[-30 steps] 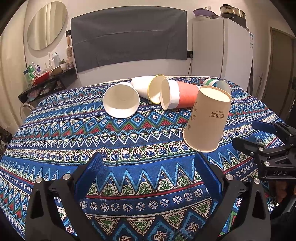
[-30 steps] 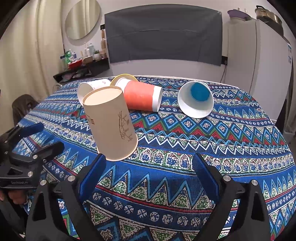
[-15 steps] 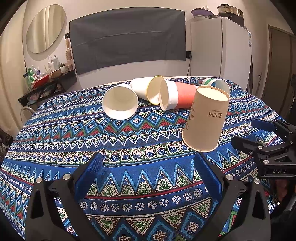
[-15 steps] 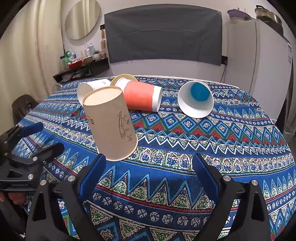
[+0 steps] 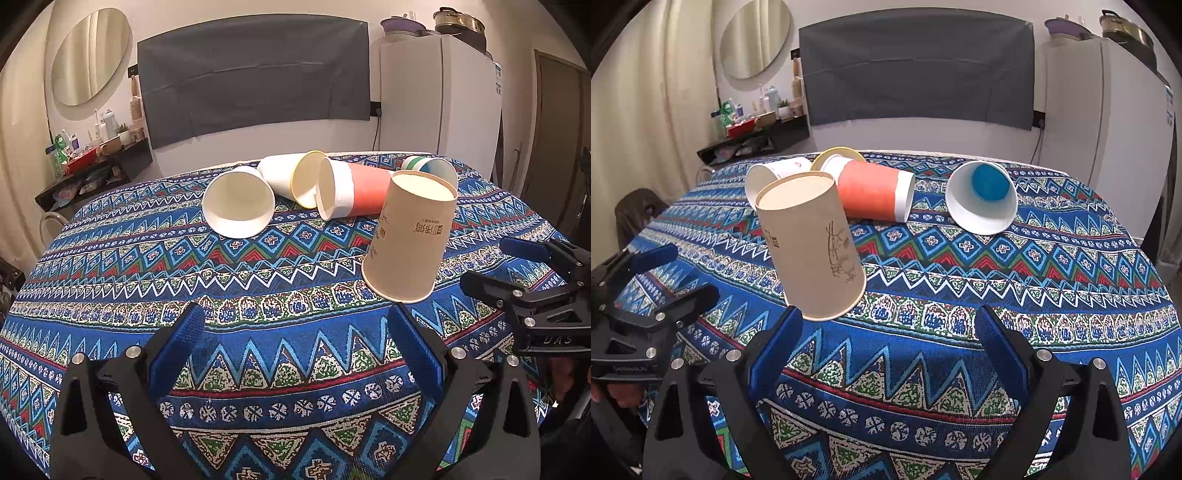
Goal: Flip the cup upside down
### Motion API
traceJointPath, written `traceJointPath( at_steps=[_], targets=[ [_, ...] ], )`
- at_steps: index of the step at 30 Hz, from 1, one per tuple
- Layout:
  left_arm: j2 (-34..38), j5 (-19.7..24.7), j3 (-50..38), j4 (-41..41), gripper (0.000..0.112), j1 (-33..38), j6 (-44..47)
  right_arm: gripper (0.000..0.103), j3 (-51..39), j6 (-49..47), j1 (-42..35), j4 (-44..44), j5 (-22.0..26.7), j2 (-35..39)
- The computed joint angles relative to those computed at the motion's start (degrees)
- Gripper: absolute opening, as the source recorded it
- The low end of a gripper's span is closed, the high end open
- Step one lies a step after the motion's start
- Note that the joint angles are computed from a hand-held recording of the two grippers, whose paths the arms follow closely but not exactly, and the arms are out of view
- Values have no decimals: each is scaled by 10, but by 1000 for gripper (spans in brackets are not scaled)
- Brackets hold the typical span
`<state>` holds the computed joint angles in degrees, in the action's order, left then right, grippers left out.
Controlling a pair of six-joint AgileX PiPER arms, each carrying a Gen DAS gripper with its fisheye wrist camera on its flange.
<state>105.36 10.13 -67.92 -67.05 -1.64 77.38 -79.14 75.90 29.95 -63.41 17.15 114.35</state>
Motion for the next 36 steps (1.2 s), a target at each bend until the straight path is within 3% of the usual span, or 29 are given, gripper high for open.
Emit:
traceJointPath(
  at_steps=[36],
  targets=[
    [2,-2,-1,1,97,0,-3,90,0,-6,-2,6,-1,0]
  ],
)
